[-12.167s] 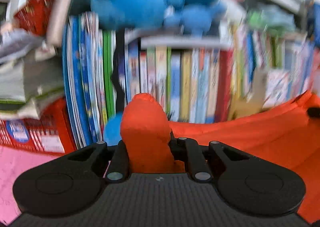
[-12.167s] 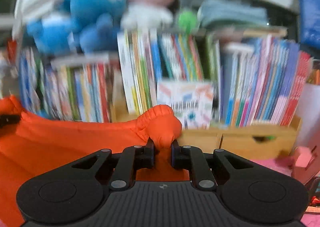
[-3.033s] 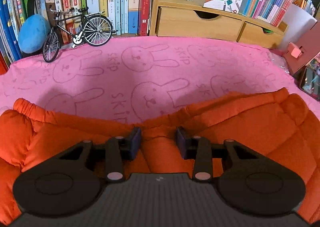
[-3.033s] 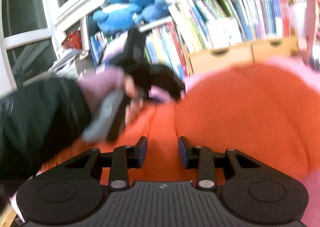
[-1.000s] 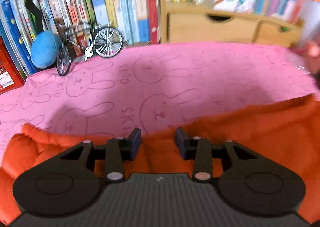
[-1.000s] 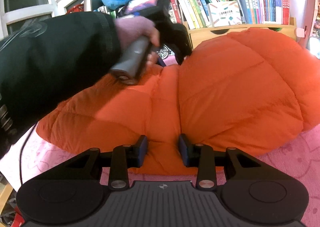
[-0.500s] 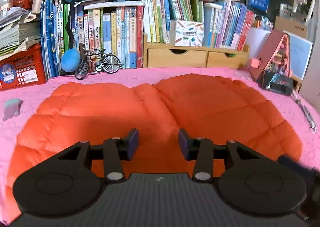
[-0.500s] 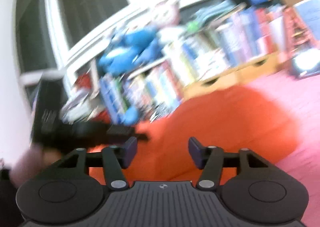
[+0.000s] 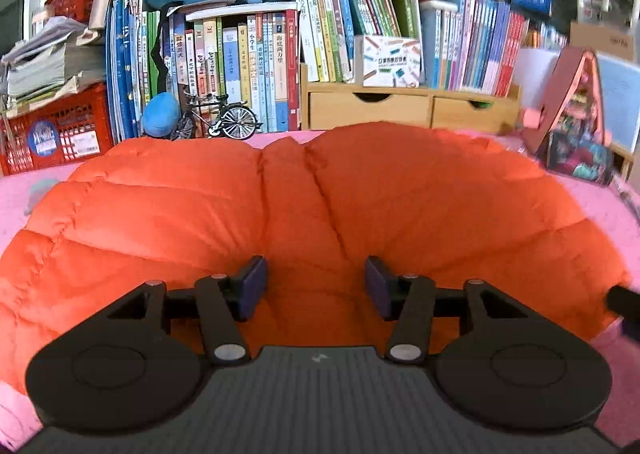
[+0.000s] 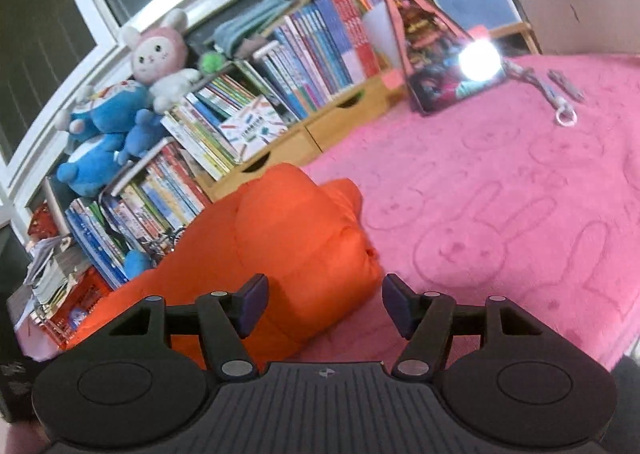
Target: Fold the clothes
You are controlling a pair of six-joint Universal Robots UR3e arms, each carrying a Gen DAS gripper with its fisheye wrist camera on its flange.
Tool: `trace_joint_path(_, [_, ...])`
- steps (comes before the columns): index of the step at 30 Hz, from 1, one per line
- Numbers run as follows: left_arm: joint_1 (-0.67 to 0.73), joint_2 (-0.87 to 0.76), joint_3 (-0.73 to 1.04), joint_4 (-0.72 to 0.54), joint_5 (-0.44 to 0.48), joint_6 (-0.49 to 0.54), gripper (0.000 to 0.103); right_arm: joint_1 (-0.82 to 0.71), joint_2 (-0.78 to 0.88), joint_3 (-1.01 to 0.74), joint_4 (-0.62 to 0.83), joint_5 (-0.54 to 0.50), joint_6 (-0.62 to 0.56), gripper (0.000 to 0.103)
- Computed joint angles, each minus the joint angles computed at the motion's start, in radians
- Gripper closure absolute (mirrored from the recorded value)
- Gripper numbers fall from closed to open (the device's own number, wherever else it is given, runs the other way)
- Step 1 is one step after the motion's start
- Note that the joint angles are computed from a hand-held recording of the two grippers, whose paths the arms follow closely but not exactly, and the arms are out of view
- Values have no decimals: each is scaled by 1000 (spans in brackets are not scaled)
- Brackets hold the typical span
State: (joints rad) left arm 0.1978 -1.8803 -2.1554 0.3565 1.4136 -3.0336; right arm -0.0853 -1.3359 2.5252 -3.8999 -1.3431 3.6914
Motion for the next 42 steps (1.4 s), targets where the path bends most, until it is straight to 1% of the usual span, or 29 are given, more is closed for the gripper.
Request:
trace_joint_path(1, [5,-8,0,7,-6,0,51,2,2,-12,21,-1,7,38])
trace_joint_path(4, [64,-10,-23,21,-93,-53,50,-8,6,-31,58,26,39,34])
trace_joint_path(5, [74,-9,-30,26,-108,-64,50,-12,13,-35,55,34,48,33])
trace_joint_path(8, [71,-21,-50,74,-101,-75,50,-11,40,-80,71,50,68,30])
trace_joint_path(11, [73,-23,-55,82,-105,-86,50,-26,81,-138,86,109,95,27])
trace_joint_path(16, [106,-10,-66,67,-158,-95,52,4,168,-292,143,112,128,18])
trace_joint_path(17, [112,-10,-67,66,-168,-98,52,13,188,-331,159,111,133,14])
trace_joint_path(19, [136,0,-75,52,-207,-107,52,19,229,-400,186,134,145,13])
trace_joint_path(21, [153,10,-76,32,-237,-111,53,13,265,-462,214,179,163,13])
trace_joint_path(22, [158,13,-76,24,-246,-107,53,7,271,-489,240,201,177,22])
trace_joint_path(23, [163,16,-76,16,-254,-102,53,9,265,-508,272,201,185,36])
trace_joint_path(24, [161,16,-74,11,-251,-94,53,26,248,-525,298,168,157,41])
trace_joint_path(25, [157,17,-71,6,-246,-84,53,52,228,-541,317,116,98,49])
trace_joint_path(26, [153,17,-69,1,-242,-75,53,84,212,-558,327,60,34,54])
trace_joint_path(28, [140,33,-47,-63,-227,-11,54,156,196,-599,331,-24,-90,59])
trace_joint_path(31, [220,116,-39,-226,-348,41,55,259,195,-683,346,-120,-273,64])
trace_joint_path(34, [304,194,-15,-418,-468,106,59,363,240,-794,348,-211,-434,65])
trace_joint_path(37, [513,368,-106,-505,-673,133,57,449,289,-907,361,-282,-567,66])
trace_joint_path(39, [611,452,-161,-426,-658,97,54,498,323,-987,387,-309,-637,66])
trace_joint_path(42, [677,449,-155,-407,-536,83,52,564,386,-1102,419,-342,-708,66])
